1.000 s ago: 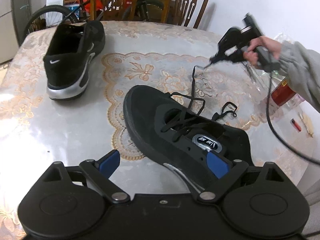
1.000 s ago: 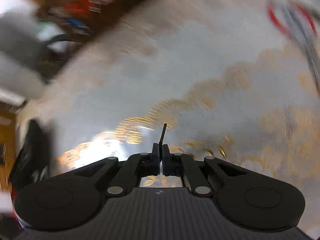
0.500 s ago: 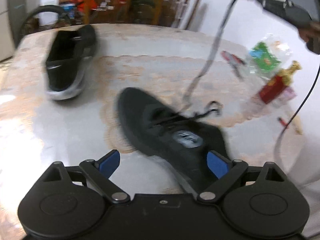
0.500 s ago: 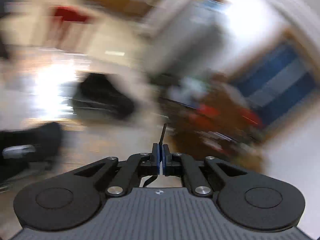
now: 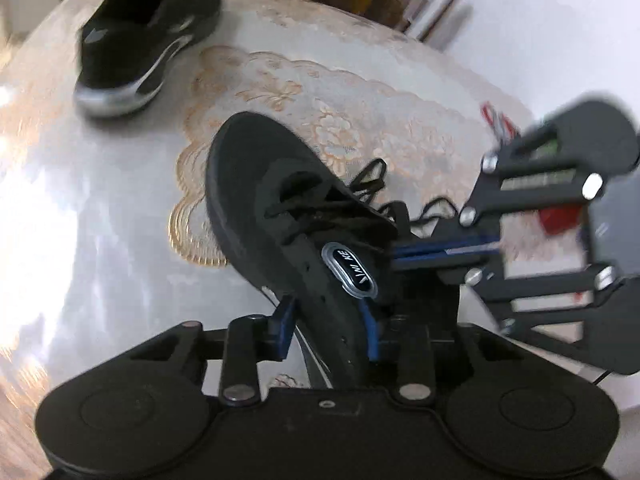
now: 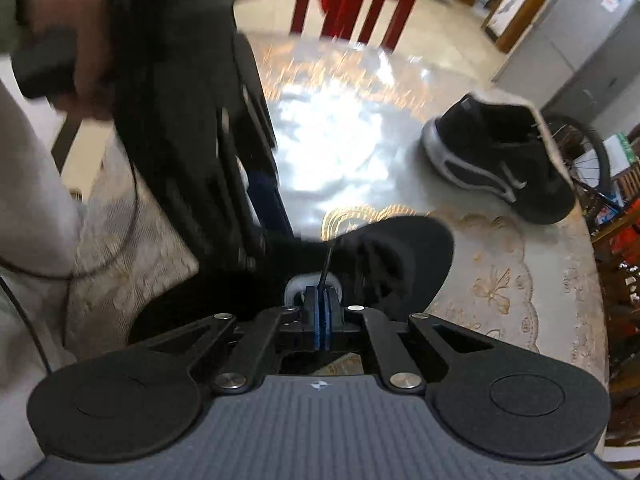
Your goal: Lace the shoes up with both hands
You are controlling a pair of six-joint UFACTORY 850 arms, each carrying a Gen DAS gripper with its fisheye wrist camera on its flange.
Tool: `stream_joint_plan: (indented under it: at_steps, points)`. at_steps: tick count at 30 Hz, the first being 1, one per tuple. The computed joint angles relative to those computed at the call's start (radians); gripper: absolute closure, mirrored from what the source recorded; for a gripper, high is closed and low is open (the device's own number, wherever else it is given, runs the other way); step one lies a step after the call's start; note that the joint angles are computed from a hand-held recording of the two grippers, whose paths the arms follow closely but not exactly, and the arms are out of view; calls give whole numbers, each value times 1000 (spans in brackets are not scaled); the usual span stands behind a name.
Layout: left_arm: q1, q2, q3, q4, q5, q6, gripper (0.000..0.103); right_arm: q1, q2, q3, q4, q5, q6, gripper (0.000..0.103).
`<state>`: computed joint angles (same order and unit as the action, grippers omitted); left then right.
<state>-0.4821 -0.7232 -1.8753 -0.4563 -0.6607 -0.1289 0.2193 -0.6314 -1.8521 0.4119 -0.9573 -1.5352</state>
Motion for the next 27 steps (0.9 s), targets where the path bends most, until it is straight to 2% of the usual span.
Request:
stream_joint_plan:
  at_steps: [2,3,5,9,13,19,23,27]
  points:
    - [11,18,42,-79,33,9,72,18,-19,-6,-67,4,5,100]
    - [16,26,62,-119,48,14,71,16,-10,25,-67,31,-27,100]
    - [26,43,102,-192,69,37,71,17,1,36,-51,27,-64,100]
    - [45,74,172,-325,91,105,65,11,-38,-26,-12,-2,-60,100]
    - [51,78,182,-358,92,129,62,19,-93,-98,-37,-32,-117,100]
    - [52,80,195,-382,100,152,58,17,-42,-37,-23,-33,-195,100]
    - [55,83,205,-407,104,170,56,16,-45,-47,-4,-77,-198,100]
    - [57,87,216,-425,110,185,54,10,-26,-17,12,-70,-221,100]
